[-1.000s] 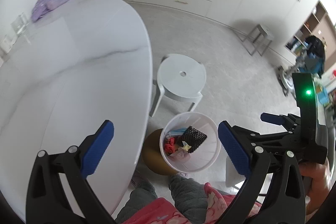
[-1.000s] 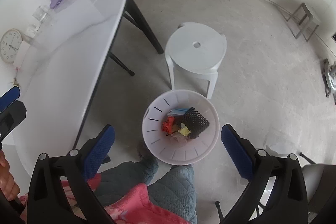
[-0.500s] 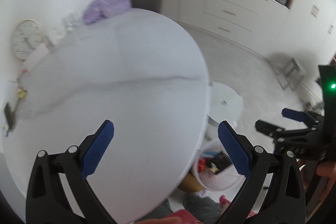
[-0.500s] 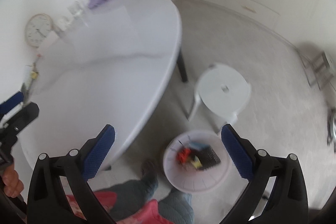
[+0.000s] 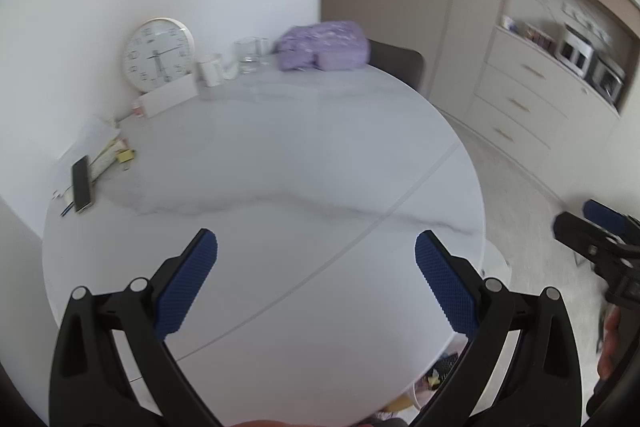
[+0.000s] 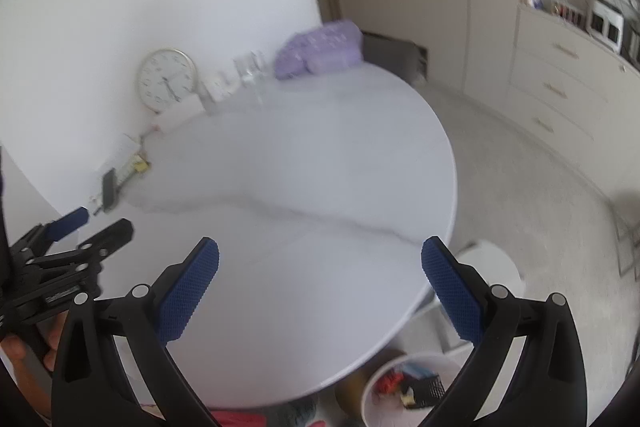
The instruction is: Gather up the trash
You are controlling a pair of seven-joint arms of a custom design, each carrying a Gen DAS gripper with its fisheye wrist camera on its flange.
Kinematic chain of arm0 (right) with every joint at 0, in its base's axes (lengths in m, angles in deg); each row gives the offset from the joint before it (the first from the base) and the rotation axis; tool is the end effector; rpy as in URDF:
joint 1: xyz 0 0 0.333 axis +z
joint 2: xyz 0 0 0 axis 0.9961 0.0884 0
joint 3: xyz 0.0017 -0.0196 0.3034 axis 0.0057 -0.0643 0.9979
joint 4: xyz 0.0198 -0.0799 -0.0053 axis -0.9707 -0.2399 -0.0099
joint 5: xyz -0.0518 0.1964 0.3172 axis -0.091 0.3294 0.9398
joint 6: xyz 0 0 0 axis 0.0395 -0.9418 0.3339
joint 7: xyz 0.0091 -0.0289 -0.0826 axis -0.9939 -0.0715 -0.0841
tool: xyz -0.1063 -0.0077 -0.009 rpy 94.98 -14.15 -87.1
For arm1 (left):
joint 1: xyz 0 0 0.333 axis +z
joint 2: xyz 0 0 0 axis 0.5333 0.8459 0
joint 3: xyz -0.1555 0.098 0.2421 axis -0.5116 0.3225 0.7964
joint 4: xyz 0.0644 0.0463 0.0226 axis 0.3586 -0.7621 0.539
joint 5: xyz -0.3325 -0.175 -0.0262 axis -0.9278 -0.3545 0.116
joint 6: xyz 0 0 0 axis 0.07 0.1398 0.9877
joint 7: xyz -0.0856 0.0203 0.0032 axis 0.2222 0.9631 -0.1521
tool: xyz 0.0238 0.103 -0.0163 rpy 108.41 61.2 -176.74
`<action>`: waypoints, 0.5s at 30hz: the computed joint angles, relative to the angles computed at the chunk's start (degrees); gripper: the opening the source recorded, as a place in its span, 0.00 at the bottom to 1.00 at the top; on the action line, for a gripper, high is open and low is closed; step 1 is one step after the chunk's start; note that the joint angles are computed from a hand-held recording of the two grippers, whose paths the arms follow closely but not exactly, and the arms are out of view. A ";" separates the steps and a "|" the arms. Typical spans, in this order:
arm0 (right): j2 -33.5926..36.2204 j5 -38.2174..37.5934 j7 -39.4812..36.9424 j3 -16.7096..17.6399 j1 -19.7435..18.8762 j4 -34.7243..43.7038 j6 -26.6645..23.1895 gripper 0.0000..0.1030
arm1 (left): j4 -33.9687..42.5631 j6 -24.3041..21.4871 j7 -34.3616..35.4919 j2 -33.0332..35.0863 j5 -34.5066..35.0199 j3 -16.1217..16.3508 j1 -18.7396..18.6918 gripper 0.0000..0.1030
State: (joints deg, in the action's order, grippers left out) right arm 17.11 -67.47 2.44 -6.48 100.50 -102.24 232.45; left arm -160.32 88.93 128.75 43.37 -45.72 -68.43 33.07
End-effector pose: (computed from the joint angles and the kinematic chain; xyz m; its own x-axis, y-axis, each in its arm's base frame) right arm 0.6669 0.2082 0.5927 0.3030 -0.9353 -0.1831 -0.7241 -0.1010 -0.6823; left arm 0.6258 -0.0497 0.5987 0.1848 -0.9826 0.0172 -0.7140 -0.1462 -0.6847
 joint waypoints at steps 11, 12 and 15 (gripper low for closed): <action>3.58 -1.70 -1.84 1.33 4.13 6.40 1.74 0.98 | -2.70 2.25 -2.83 -1.84 1.85 2.19 3.50 0.92; 4.18 -2.05 -1.87 1.27 4.46 7.42 1.17 0.98 | -2.48 2.25 -3.12 -1.63 2.05 2.22 3.62 0.92; 5.26 -2.60 -1.57 1.15 5.16 9.20 -0.05 0.98 | -1.85 2.19 -3.05 -1.04 2.10 2.24 3.95 0.92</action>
State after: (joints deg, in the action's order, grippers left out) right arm 22.38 -70.06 0.88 -5.33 105.66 -93.04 232.40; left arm -162.17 91.13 125.70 42.33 -43.62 -66.19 37.02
